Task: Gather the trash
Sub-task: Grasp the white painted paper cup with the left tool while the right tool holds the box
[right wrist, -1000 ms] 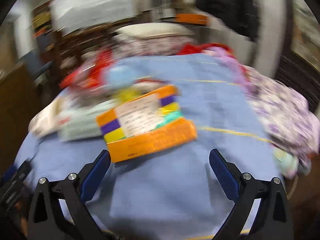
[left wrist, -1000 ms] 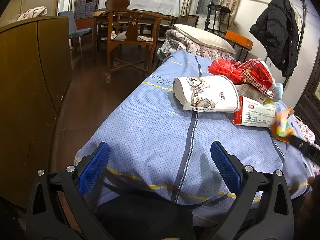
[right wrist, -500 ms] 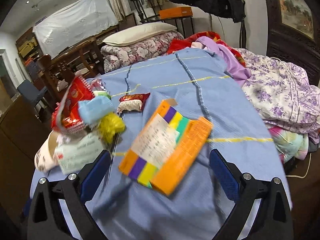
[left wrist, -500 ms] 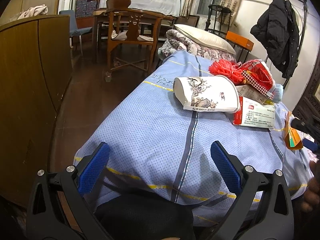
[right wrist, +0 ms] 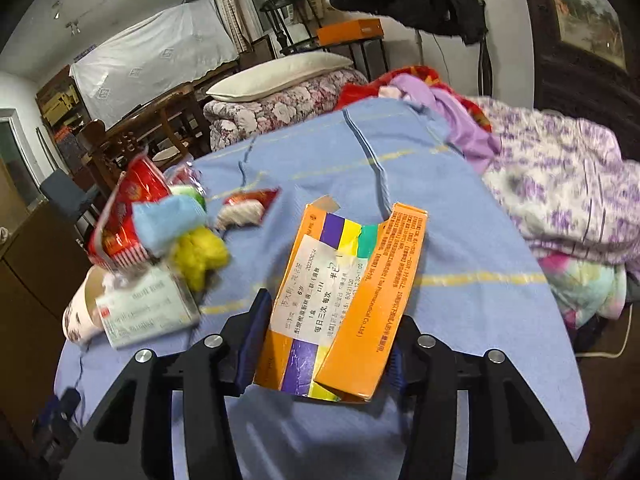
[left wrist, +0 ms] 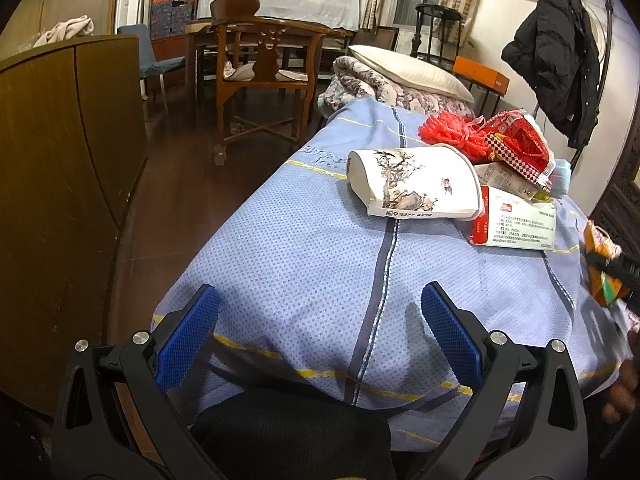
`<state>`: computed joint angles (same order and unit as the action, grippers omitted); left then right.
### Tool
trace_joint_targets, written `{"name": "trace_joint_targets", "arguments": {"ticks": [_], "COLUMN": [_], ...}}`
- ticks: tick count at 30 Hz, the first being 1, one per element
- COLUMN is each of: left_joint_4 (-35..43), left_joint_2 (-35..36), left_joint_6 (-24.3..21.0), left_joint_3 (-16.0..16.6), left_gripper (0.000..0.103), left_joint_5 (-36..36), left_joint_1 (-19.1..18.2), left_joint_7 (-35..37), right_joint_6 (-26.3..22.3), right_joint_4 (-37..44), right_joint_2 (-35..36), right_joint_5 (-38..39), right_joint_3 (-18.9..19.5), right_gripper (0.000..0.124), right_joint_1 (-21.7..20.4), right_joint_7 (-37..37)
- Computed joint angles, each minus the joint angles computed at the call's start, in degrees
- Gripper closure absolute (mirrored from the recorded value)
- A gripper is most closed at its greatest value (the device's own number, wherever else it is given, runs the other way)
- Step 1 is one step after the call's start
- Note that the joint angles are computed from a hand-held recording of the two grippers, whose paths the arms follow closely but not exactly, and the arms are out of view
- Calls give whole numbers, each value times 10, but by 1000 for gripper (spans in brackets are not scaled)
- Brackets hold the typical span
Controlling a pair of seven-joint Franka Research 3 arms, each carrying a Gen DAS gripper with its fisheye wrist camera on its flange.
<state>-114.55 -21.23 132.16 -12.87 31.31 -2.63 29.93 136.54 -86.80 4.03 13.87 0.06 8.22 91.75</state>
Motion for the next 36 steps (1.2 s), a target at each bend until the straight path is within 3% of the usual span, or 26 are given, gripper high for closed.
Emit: {"name": "trace_joint_targets", "arguments": {"ticks": [7,10,15,20,24,30,36], "left_joint_4": [24,90,220,307,250,155,183], "left_joint_2": [8,52,157,233,194,115,135], "left_joint_6": [33,14,-23,-102,-98,-45,-36], "left_joint_3": [25,12,13,19,39,52,38], "left_gripper": [6,6,6,6,6,6,6], "left_joint_5": [-49,-24,-41,1,-23,-100,-88], "left_joint_1": [-5,3,-20,-42,-34,-13,-11], "left_joint_7": [45,72,171,204,205,243,275], "right_joint_6": [39,41,50,53,48,41,40], "right_joint_4": [-38,-39,-42,-41,-37,-31,-29], "right_joint_2": [-20,-19,-18,-17,-16,-12,-12], "right_joint_5": [23,30,13,8,29,62,63], "right_joint_3": [-1,-1,1,2,1,0,0], "right_gripper": [71,69,62,57,57,55,55], "right_joint_1": [-4,-5,-2,1,-1,-6,-6], "right_joint_7": [-33,-43,-60,-70,-78,-87,-88]}}
